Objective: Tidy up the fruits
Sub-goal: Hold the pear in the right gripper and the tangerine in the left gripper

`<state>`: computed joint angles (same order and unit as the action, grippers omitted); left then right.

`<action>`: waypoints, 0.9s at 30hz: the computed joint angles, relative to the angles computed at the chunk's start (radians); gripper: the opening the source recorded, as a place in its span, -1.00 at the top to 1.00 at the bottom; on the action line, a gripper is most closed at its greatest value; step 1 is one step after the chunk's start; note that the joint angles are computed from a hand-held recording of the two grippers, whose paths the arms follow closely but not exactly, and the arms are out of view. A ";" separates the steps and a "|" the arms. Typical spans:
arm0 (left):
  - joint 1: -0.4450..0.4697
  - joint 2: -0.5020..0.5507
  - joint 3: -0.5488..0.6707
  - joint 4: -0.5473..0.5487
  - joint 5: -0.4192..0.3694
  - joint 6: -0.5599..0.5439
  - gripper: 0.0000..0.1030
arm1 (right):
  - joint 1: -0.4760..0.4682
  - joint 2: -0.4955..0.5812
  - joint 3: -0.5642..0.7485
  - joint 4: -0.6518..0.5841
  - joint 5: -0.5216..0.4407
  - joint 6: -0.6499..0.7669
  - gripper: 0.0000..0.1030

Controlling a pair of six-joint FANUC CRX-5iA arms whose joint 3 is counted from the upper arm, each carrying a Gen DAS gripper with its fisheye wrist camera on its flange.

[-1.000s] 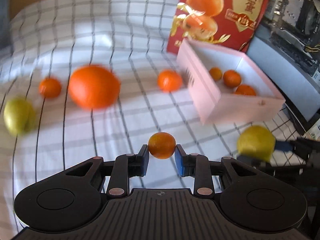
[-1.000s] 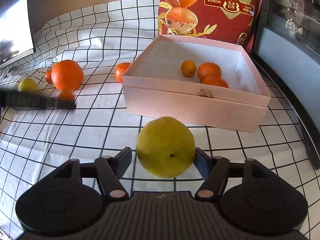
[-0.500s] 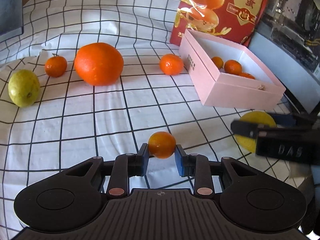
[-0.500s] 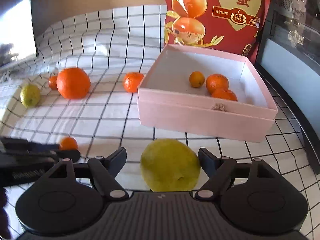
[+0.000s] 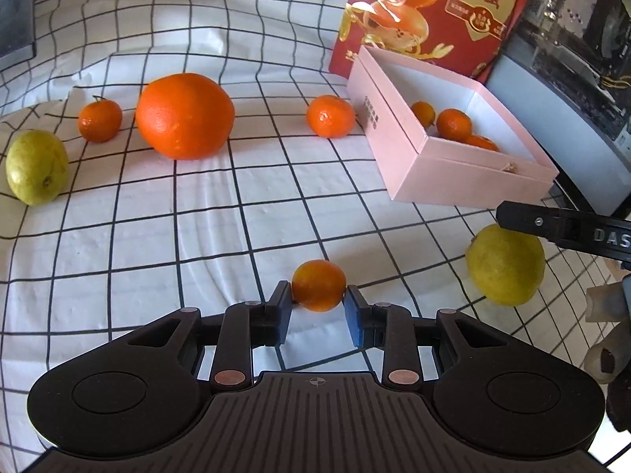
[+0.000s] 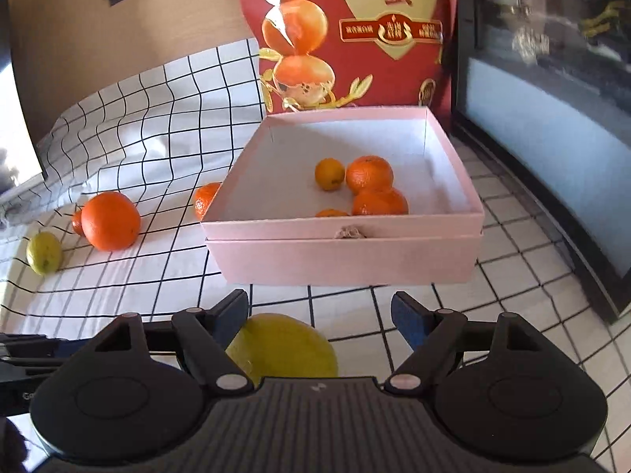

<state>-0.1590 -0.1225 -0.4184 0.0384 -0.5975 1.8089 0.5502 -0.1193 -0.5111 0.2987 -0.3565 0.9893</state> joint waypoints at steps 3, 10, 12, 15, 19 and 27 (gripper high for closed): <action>0.023 -0.005 -0.019 0.084 -0.009 -0.072 0.37 | 0.001 -0.020 0.012 -0.081 -0.013 0.105 -0.55; 0.015 -0.014 -0.024 0.069 -0.013 -0.030 0.38 | 0.050 -0.074 -0.050 -0.008 -0.003 0.170 -0.55; -0.001 -0.002 0.008 0.021 -0.043 0.003 0.38 | 0.047 -0.069 -0.072 0.076 0.029 0.058 -0.55; -0.032 0.019 0.056 -0.059 -0.086 0.046 0.37 | 0.034 -0.045 -0.050 0.081 0.021 0.003 -0.55; -0.064 0.039 0.097 -0.133 -0.123 0.087 0.37 | 0.020 -0.028 -0.069 0.203 0.030 -0.130 -0.56; -0.050 0.039 0.083 -0.095 -0.103 0.041 0.37 | 0.045 -0.045 -0.019 -0.041 -0.031 0.123 -0.60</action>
